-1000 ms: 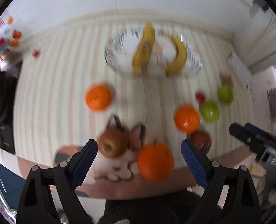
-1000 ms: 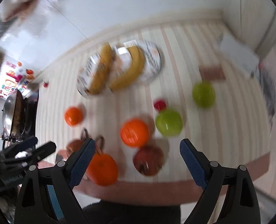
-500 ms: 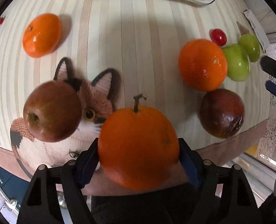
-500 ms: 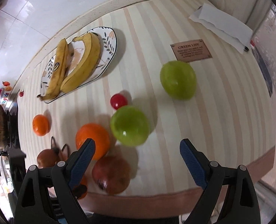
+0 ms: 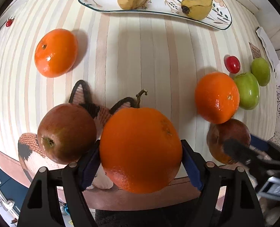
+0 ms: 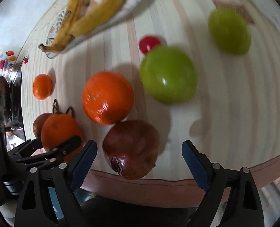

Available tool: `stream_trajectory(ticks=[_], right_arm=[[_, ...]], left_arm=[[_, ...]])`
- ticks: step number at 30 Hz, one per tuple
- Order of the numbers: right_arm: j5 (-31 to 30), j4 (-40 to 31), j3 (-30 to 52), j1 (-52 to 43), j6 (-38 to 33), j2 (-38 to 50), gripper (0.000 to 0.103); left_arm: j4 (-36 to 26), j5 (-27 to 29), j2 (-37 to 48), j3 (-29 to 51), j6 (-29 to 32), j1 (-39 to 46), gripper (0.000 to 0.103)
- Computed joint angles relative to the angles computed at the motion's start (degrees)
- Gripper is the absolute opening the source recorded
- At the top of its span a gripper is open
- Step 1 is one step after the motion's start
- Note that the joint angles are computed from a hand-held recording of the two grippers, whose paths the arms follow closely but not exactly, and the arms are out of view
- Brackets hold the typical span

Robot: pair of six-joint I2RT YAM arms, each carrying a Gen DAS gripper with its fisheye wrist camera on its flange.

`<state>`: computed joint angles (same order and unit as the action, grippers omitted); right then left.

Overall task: Organize fruits
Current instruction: 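Carry the orange and pomegranate over the floral plate with both tools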

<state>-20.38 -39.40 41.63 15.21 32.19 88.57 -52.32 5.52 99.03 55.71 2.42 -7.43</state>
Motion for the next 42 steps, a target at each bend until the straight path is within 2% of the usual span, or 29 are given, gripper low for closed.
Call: stream_trajectory(ticks=[4,6,13,19,23,27,31,38,42], right_arm=[[-1.62,4.03,-2.45,0.78,2.58,1.10,0.081],[-2.58,7.04,-3.24,1.29,4.07,1.54,0.068],[-0.91,7.39,-4.01,1.97,5.04,-0.55,0.068],[-1.25,1.22,-3.49,-0.67,2.03,-7.98,0.068],[-2.28,-4.71,0.67,-2.17,0.49,-12.85,0.068],[-3.25,-8.55,7.55,-4.04,-0.83,-13.51,0.068],[-3.37,-9.07,16.44,-5.57,-2.25,-8.58,0.068],[-0.27,-7.16,33.22,-6.76,-3.90,8.52,0.068],[-0.53,-9.64,46.96,-6.65,-5.79,22.47,0.068]], left_arm=[[-0.39,1.18,1.76,0.67,-0.19,-0.52,0.079],[0.21,1.85,1.95,0.17,-1.18,-0.91,0.078],[2.89,0.47,-2.10,-4.56,-1.87,-1.53,0.077],[-1.32,2.77,-5.04,-2.22,0.53,1.04,0.077],[-5.59,5.31,-8.20,1.32,1.55,2.19,0.077],[-10.75,8.48,-8.52,9.37,3.06,4.38,0.077],[-14.99,10.98,-3.34,21.23,5.27,6.85,0.077],[-19.43,7.73,13.16,45.23,7.01,9.07,0.077],[-23.21,5.02,25.71,59.36,7.42,9.19,0.077]])
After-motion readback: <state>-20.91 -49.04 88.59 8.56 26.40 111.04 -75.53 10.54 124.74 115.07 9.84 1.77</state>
